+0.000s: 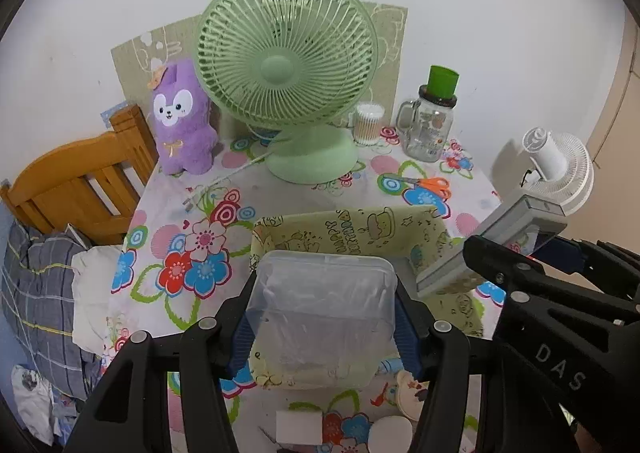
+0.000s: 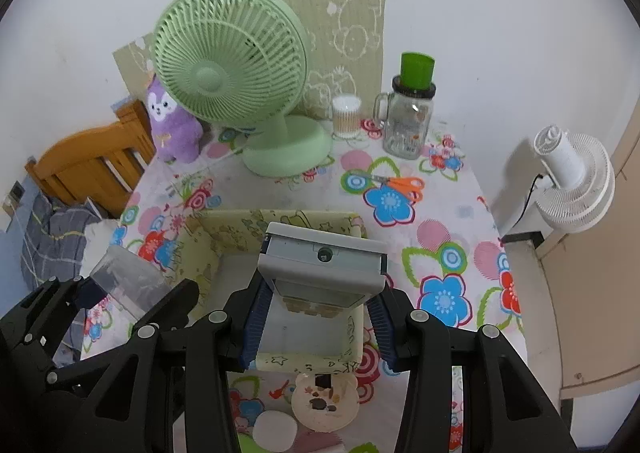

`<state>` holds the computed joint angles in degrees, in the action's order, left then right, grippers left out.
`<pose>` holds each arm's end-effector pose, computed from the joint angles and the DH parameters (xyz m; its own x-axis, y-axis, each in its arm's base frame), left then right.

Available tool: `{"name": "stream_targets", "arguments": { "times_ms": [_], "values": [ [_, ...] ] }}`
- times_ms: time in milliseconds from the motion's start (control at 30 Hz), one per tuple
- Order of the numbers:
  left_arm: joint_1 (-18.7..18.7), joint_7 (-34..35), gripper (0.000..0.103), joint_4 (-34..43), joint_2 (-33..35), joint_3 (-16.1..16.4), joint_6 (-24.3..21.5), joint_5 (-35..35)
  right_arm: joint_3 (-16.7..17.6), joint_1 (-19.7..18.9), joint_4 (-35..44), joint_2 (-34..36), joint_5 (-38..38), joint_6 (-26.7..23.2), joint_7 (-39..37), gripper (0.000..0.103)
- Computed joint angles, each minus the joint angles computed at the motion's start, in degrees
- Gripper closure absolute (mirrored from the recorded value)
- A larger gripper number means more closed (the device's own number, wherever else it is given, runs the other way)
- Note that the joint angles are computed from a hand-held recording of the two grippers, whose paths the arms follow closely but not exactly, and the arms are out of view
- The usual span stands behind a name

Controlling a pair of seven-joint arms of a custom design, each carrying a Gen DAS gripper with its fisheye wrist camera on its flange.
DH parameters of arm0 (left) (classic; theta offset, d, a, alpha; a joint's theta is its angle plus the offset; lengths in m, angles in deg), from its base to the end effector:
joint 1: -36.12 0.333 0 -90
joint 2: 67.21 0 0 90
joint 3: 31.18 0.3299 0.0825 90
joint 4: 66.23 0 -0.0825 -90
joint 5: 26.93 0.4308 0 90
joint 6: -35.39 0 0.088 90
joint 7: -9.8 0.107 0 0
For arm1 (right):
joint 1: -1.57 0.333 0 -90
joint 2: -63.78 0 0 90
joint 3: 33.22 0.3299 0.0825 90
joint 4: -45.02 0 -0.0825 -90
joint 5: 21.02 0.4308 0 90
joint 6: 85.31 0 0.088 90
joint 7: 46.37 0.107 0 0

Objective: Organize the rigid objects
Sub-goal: 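Carry the floss box and remote over the fabric box with both tools, then lower both items into the fabric box and open both tools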

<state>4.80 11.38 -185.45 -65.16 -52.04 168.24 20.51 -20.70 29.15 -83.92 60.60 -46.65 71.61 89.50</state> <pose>0.3895 -0.4773 0.4259 0.1139 -0.9935 0.0039 -0.7775 -0.0916 -0.6221 0.4401 0.3940 0.4320 0.2823 -0.9573 -0.0627 -0.8010 -0.1993 -0.5645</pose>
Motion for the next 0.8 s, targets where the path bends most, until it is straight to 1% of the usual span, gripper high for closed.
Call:
{"name": "stream_targets", "arguments": {
  "times_ms": [267,367,467,800],
  "values": [
    [0.6,1.0,0.042,0.4,2.6,1.1,1.1,-1.2,-1.3,1.2,2.7,4.1,6.3,-2.3,-5.7,0.054],
    [0.5,1.9,0.042,0.8,3.7,1.4,1.3,-1.5,-1.9,1.8,4.0,5.5,7.5,-4.0,-7.0,0.054],
    [0.3,2.7,0.042,1.4,4.8,1.7,0.6,-1.5,-2.4,2.3,5.3,7.2,9.3,-5.5,-8.8,0.054],
    [0.5,3.3,0.042,1.3,7.3,2.9,2.8,-4.8,-3.8,4.0,8.6,11.4,12.8,-8.3,-13.1,0.054]
  ]
}}
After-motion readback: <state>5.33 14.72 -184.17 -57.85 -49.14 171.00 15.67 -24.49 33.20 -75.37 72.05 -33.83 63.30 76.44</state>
